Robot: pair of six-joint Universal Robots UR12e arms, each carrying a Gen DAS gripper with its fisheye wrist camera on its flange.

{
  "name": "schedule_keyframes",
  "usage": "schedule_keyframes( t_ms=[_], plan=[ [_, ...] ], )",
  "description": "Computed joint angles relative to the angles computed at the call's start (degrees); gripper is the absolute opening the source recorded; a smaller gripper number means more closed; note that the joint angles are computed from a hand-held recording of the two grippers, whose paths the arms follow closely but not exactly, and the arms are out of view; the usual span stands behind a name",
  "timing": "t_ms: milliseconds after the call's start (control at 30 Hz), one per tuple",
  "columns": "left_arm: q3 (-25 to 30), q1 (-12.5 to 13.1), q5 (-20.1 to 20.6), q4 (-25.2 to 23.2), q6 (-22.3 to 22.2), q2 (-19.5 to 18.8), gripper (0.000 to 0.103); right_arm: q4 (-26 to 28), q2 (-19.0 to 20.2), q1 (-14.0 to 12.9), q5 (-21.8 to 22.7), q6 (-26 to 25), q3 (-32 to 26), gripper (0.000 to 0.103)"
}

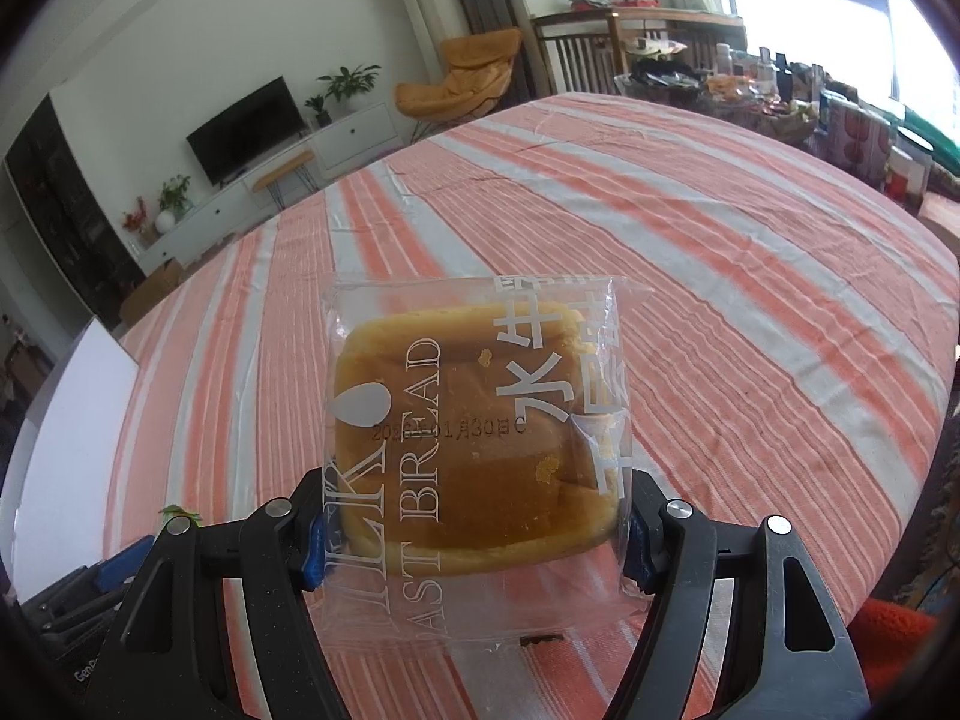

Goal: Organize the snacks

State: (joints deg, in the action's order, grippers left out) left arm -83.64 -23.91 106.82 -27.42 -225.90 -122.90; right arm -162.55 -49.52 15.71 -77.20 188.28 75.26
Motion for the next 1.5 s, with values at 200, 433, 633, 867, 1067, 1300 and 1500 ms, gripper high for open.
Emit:
schedule_keyframes(
  t_ms=[200, 433, 633, 867, 1067, 1300, 1500],
  plan=[
    [-6.5, -1.2, -5.4, 7.7, -2.8, 6.2, 0.048, -4.4, -1.4, -0.2, 1.3, -1.4, 2.2, 0.074],
    [-17.2, -1.6, 6.9, 10.7, -6.0, 17.8, 0.049, -1.2, -4.4, 2.3, 11.1, -8.9, 2.3, 0.074],
    [-24.3, 0.9, 20.9, -8.3, -18.6, 25.8, 0.049, 11.2, -5.1, 7.5, 25.2, -20.4, -3.6, 0.074],
    [-27.0, 2.6, 22.1, -20.8, -27.3, 26.5, 0.079, 34.1, 0.4, 14.7, 25.3, -35.0, -16.7, 0.082],
    [-26.0, 1.0, 26.1, -27.3, -31.2, 25.6, 0.099, 32.8, 0.7, 14.5, 24.9, -34.1, -15.8, 0.082],
    [-18.7, -0.1, 29.6, -44.2, -37.8, 22.7, 0.103, 26.7, -2.5, 13.5, 22.1, -36.2, -9.6, 0.083],
    [-15.9, -0.6, 29.1, -48.7, -39.7, 21.3, 0.103, 27.0, -3.5, 13.1, 20.9, -35.6, -8.0, 0.083]
  ],
)
